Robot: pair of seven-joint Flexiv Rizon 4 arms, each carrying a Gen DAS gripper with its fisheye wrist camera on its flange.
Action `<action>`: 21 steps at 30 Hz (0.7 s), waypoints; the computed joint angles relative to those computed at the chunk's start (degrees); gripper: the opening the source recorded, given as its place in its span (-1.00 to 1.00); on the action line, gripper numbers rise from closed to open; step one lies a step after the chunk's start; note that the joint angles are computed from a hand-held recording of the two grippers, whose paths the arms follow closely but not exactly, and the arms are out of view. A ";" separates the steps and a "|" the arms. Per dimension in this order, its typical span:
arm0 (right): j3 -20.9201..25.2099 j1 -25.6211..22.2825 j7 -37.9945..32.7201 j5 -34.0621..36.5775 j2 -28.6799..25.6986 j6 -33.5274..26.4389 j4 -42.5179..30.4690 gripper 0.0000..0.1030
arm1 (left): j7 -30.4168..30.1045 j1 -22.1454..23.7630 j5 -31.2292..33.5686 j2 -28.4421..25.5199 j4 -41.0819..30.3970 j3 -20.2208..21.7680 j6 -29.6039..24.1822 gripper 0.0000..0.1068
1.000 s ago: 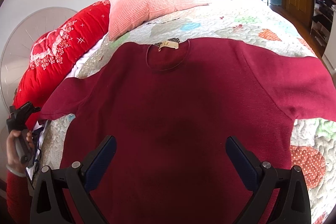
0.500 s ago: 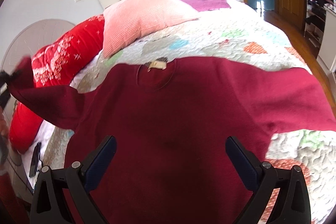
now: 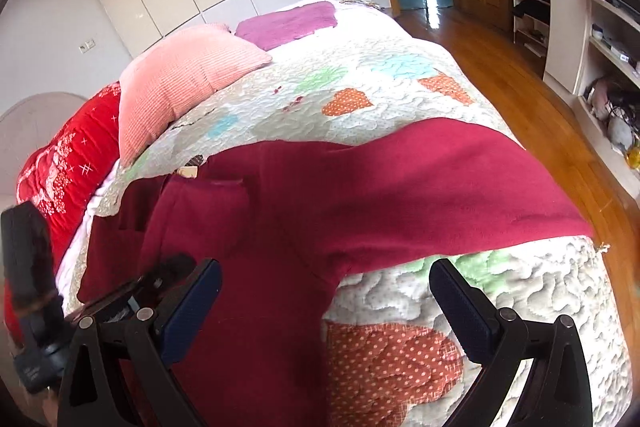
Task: Fold small clothes
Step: 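Fold the held sleeve across the sweater body and open the left tool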
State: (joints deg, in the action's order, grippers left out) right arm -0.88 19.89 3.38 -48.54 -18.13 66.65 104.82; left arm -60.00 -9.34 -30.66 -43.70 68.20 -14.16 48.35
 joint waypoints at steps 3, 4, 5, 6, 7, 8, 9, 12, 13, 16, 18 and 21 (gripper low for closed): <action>-0.82 -0.65 1.29 -0.98 -0.50 3.39 0.27 1.00 | 3.99 2.81 -1.45 4.47 3.96 -0.41 3.41 -0.28; -1.04 -0.85 1.32 -1.00 -1.11 5.01 -0.05 1.00 | 4.92 3.14 -1.77 5.72 5.46 -0.14 6.11 0.03; -1.15 -0.93 0.82 -0.62 -1.77 5.92 -0.54 1.00 | 5.60 3.26 -1.59 6.28 6.57 0.55 9.78 0.22; -0.66 -1.12 -0.99 0.98 -2.68 5.90 -1.70 1.00 | 5.78 3.30 -0.56 6.83 7.62 1.91 13.60 0.23; -0.29 -1.24 -2.66 2.55 -3.32 6.11 -2.54 1.00 | 5.25 2.90 1.16 6.84 7.93 3.45 16.58 0.23; 0.02 -1.47 -4.24 4.25 -4.09 7.14 -3.40 1.00 | 6.02 3.36 2.13 7.25 8.90 3.63 19.01 0.23; -0.61 -1.09 -4.07 4.86 -4.41 8.91 -3.52 1.00 | 7.13 4.24 2.60 7.37 9.50 3.19 19.84 0.23; -3.68 1.39 -0.42 4.39 -4.87 11.21 -3.52 1.00 | 4.25 4.31 4.82 6.91 8.97 5.13 19.13 0.23; -1.84 0.69 -3.18 7.24 -5.78 10.29 -4.73 1.00 | 3.87 4.72 4.66 6.79 9.66 4.66 20.24 0.23; 4.55 -1.79 -14.33 16.96 -8.87 5.27 -9.35 1.00 | -2.28 3.31 8.14 4.66 6.61 8.96 18.29 0.23; 4.12 -0.45 -16.94 18.58 -9.72 2.56 -10.54 0.98 | -7.36 2.01 12.04 2.16 2.67 12.71 13.95 0.23; -1.31 4.14 -16.73 13.16 -10.03 0.29 -9.87 0.65 | -12.59 1.96 15.99 -0.16 -1.17 14.69 7.20 0.23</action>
